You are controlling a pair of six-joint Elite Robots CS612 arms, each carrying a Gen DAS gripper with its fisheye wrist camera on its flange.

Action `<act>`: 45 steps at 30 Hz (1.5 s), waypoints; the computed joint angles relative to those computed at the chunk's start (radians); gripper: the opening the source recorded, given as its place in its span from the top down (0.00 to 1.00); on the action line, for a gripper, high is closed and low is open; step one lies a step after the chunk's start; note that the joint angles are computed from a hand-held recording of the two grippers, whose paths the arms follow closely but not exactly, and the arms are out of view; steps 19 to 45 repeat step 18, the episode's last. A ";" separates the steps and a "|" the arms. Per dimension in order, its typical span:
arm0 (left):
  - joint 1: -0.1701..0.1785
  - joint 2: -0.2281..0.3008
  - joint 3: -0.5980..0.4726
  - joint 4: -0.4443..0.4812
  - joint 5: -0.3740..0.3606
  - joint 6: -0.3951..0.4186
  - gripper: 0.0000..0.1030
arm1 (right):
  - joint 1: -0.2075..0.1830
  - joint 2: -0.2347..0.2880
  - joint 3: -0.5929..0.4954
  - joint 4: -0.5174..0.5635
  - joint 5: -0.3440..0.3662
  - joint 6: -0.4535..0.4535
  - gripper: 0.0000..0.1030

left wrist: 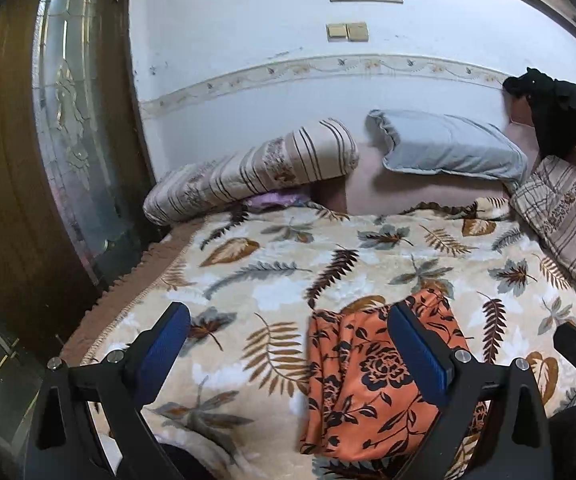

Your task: Fold small clothes

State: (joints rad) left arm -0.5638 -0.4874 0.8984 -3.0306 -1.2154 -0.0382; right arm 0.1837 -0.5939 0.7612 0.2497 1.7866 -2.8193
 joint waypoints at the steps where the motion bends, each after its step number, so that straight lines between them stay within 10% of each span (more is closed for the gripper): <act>1: 0.000 -0.005 0.009 -0.013 0.004 0.007 0.04 | 0.003 -0.004 0.004 -0.003 0.002 -0.006 0.32; 45: 0.015 -0.024 0.056 -0.101 -0.083 0.027 0.04 | 0.018 0.042 -0.078 0.064 0.005 -0.059 0.32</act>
